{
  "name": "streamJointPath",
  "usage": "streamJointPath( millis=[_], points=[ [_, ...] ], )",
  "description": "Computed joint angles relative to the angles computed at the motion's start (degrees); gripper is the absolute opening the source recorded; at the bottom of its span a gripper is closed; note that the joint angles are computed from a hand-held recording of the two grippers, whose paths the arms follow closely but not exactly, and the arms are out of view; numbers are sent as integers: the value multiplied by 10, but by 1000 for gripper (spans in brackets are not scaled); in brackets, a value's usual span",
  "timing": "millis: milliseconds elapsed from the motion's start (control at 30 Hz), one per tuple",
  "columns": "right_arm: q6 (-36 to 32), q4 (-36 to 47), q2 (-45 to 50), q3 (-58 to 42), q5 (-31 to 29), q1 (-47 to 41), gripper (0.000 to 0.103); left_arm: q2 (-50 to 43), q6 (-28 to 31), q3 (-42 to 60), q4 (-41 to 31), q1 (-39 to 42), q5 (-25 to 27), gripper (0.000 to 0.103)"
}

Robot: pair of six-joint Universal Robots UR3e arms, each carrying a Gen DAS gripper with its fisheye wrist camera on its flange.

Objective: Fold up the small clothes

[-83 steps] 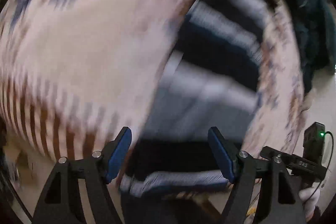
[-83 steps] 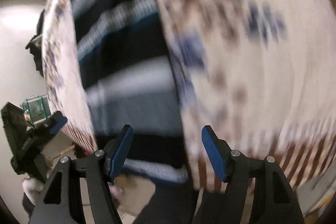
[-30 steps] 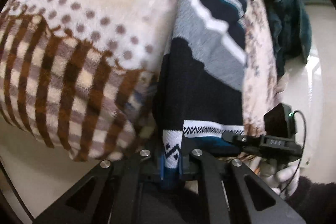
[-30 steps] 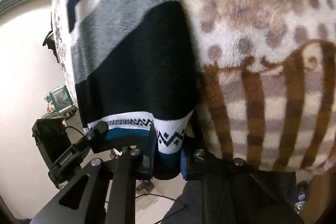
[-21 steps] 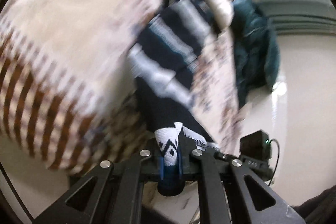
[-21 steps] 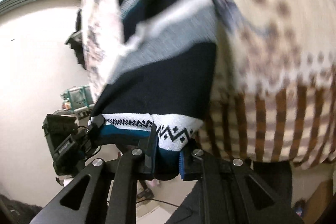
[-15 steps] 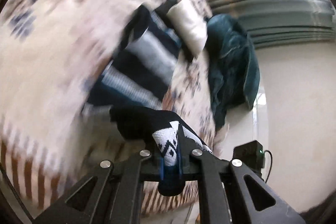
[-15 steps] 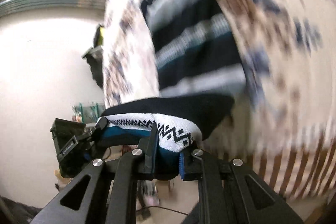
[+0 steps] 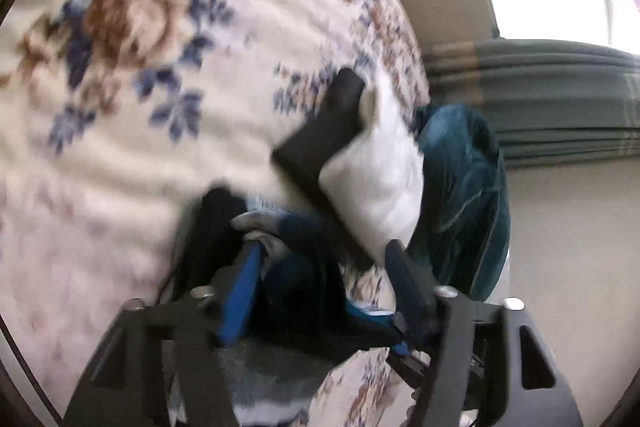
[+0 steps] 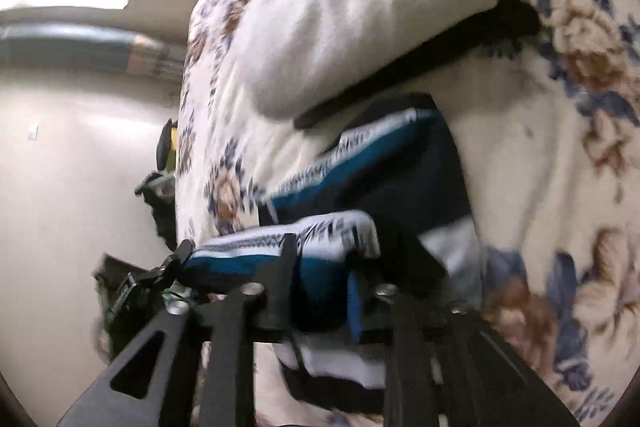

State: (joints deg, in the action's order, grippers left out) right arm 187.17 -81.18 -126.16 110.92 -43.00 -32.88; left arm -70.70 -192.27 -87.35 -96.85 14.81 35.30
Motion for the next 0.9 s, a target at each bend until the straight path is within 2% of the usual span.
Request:
streamJointPath(
  millis=[33, 100, 200, 300, 433, 500, 600, 633, 700, 800, 900],
  points=[
    [7, -19, 7, 1, 4, -11, 42, -11, 20, 21, -14, 0, 9, 62],
    [-2, -25, -2, -7, -10, -26, 55, -27, 58, 66, -42, -16, 53, 63],
    [-27, -21, 15, -34, -58, -6, 56, -92, 99, 131, -54, -94, 154, 63],
    [11, -104, 71, -21, -124, 71, 56, -165, 115, 165, -30, -171, 237, 63],
    [39, -205, 154, -8, -174, 144, 56, -238, 91, 191, 21, -217, 287, 63],
    [66, -278, 212, -13, -211, 185, 56, -290, 65, 218, 60, -230, 299, 63],
    [103, -351, 292, -38, -260, 223, 56, -349, 34, 278, 65, -221, 309, 63],
    [121, -358, 318, -58, -284, 232, 56, -349, 31, 284, 63, -214, 305, 63],
    [140, -370, 338, -77, -295, 233, 55, -312, 38, 255, 64, -175, 272, 63],
    [126, -357, 304, -76, -278, 210, 56, -244, 69, 203, 27, -133, 239, 63],
    [86, -317, 264, -51, -221, 176, 56, -193, 122, 154, -40, -123, 217, 63]
  ],
)
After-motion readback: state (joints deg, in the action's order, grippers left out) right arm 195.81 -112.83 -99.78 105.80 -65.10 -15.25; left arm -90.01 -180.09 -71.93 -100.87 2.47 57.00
